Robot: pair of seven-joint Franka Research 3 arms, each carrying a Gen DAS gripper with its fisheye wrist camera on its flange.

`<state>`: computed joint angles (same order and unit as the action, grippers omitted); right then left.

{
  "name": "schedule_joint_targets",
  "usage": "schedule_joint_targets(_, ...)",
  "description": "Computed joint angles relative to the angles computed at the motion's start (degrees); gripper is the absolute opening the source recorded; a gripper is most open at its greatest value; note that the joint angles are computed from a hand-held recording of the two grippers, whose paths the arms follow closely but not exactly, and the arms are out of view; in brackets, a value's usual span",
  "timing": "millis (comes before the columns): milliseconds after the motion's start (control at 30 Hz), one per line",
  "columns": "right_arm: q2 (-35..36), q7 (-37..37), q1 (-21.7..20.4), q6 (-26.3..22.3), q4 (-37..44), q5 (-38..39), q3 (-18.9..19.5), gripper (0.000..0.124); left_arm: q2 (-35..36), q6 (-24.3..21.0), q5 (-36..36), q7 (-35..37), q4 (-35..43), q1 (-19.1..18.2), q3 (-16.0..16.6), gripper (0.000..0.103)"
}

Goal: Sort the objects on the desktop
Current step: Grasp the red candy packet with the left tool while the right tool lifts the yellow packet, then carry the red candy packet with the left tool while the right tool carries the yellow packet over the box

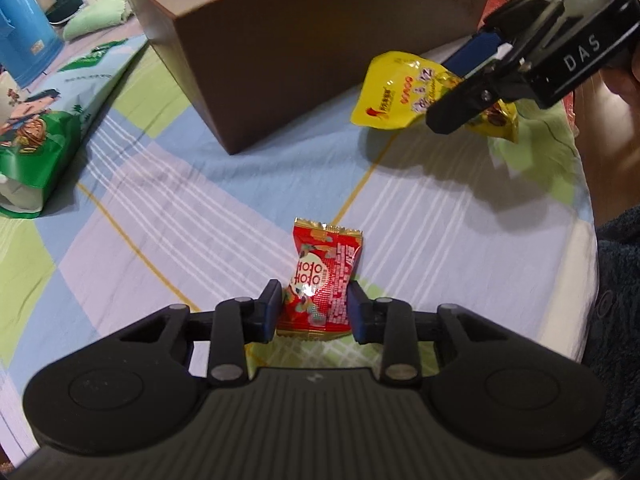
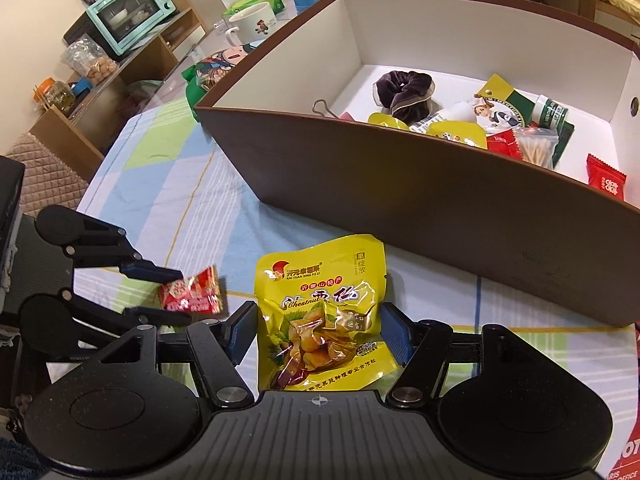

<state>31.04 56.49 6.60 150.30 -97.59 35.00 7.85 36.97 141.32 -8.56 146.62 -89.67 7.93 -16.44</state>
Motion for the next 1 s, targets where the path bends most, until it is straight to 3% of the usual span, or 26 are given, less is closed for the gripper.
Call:
schedule_joint_targets(233, -1.8, -4.0, -1.3, -1.4, -1.1, 1.3, 0.7, 0.065, -3.0, 3.2, 0.1, -1.9, -2.4, -0.3, 0.2, 0.029)
schedule_joint_targets(533, -5.5, -14.3, -3.5, -5.2, -1.0, 5.2, 0.7, 0.065, -6.8, 5.7, -1.0, -2.0, -3.6, -0.3, -0.5, 0.029)
schedule_joint_targets(767, -7.0, -20.7, -5.3, -8.9, 1.0, 9.2, -0.5, 0.065, -7.0, 5.2, -2.1, -2.8, 0.3, -1.7, -0.9, 0.029)
schedule_joint_targets(1000, -4.0, -22.2, -7.6, -12.7, 9.3, 10.8, -1.9, 0.065, -3.1, 3.9, 0.0, -4.4, 9.6, -5.2, -0.8, 0.029)
